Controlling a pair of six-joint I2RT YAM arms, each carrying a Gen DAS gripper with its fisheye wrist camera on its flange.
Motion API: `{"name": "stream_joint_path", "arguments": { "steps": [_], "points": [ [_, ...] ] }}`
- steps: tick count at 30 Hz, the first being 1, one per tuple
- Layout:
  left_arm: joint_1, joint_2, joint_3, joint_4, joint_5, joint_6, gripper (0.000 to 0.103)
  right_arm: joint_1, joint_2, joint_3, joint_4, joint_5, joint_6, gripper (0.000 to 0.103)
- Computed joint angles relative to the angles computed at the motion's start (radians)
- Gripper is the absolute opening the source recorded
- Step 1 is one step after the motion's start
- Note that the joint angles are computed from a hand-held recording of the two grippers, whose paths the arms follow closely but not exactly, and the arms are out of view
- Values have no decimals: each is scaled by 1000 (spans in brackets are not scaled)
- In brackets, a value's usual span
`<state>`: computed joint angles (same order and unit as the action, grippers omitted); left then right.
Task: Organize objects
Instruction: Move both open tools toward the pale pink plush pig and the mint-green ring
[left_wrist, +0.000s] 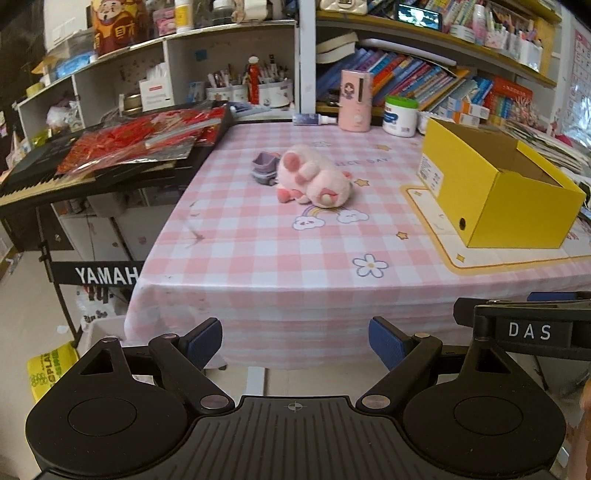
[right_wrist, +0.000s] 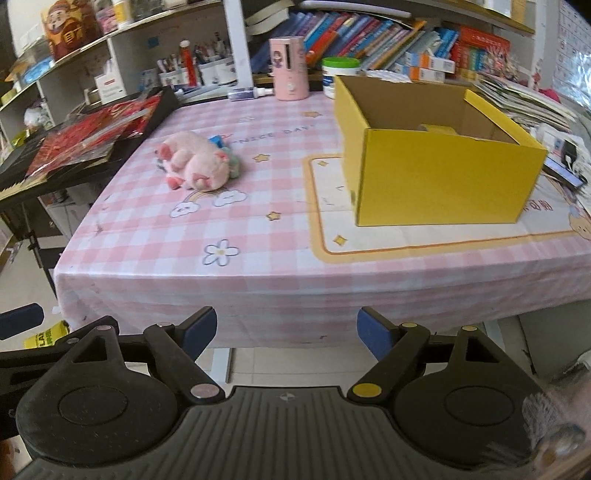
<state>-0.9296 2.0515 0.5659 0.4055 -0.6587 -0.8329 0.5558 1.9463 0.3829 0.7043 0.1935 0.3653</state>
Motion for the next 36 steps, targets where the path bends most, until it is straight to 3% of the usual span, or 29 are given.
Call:
{"name": "stream_joint_path", "arguments": {
  "steps": [13,20,36],
  "points": [
    [89,34,40,6,22,43,89,-25,79,135,-53,-56,-52,83],
    [189,53,107,-4,41,102,89,-67,140,297,-133,-117,-113,83],
    [347,199,411,-137,125,184,89,-164,348,757,-375,-232,-242,82]
  ]
}}
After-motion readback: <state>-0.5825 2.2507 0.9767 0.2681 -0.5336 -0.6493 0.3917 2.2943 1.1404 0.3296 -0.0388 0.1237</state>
